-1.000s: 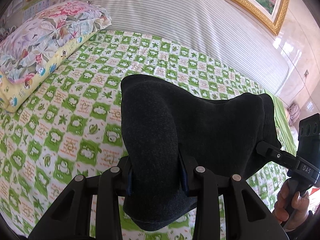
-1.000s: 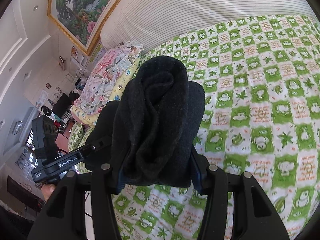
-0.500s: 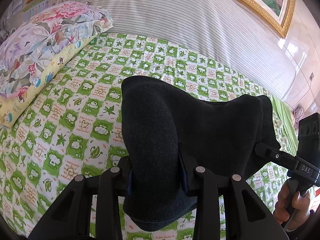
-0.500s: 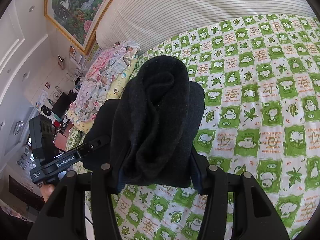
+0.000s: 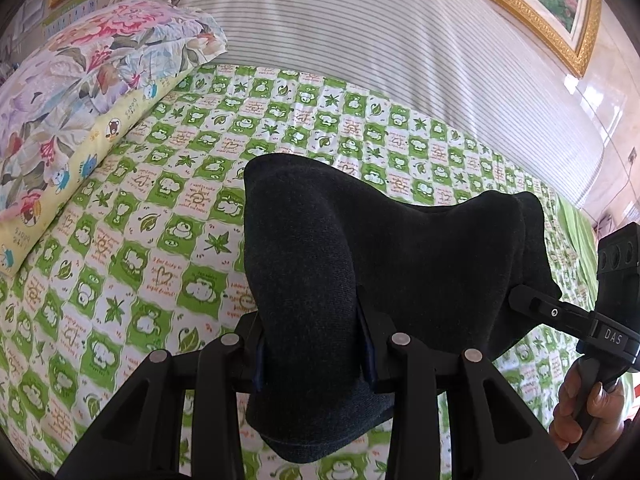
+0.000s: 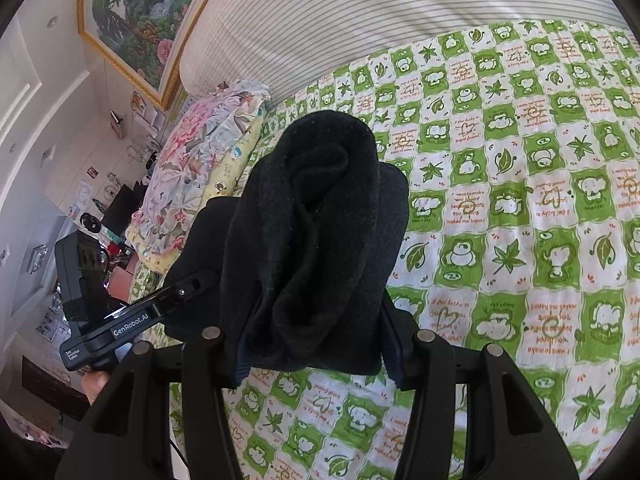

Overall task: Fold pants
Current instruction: 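Lower the folded pants onto the bed with both grippers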

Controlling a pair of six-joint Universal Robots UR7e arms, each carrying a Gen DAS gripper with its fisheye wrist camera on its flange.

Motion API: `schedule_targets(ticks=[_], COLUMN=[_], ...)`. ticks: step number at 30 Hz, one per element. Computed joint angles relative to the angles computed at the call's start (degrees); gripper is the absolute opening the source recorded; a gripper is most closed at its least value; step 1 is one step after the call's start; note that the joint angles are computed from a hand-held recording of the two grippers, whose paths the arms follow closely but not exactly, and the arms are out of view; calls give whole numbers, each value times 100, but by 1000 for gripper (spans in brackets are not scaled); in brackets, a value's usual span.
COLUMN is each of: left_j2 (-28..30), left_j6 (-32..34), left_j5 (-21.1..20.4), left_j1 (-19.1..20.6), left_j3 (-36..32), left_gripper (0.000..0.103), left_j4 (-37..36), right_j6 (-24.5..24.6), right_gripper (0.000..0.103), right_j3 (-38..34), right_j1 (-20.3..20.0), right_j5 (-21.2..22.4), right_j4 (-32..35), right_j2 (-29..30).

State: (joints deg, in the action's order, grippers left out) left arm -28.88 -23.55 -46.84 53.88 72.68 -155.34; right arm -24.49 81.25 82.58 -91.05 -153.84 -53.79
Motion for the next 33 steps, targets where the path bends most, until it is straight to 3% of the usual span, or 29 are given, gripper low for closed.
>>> schedule_targets(ticks=[11, 21, 27, 33], left_j2=[204, 214, 199, 201], left_j6=[101, 228, 277, 391], left_j5=[-144, -145, -160, 103], left_j1=[236, 295, 323, 232], left_j3=[-216, -25, 27, 44], left_gripper=[37, 62, 65, 65], left_j4=[-3, -325, -345, -291], right_j6=[-44, -178, -120, -123], right_gripper=[56, 72, 79, 80], right_j3=[-697, -803, -930, -858], right_j1=[-5, -72, -144, -170], right_j5=[-388, -821, -892, -779], right_j4=[336, 247, 371, 312], right_j2=[497, 600, 665, 620])
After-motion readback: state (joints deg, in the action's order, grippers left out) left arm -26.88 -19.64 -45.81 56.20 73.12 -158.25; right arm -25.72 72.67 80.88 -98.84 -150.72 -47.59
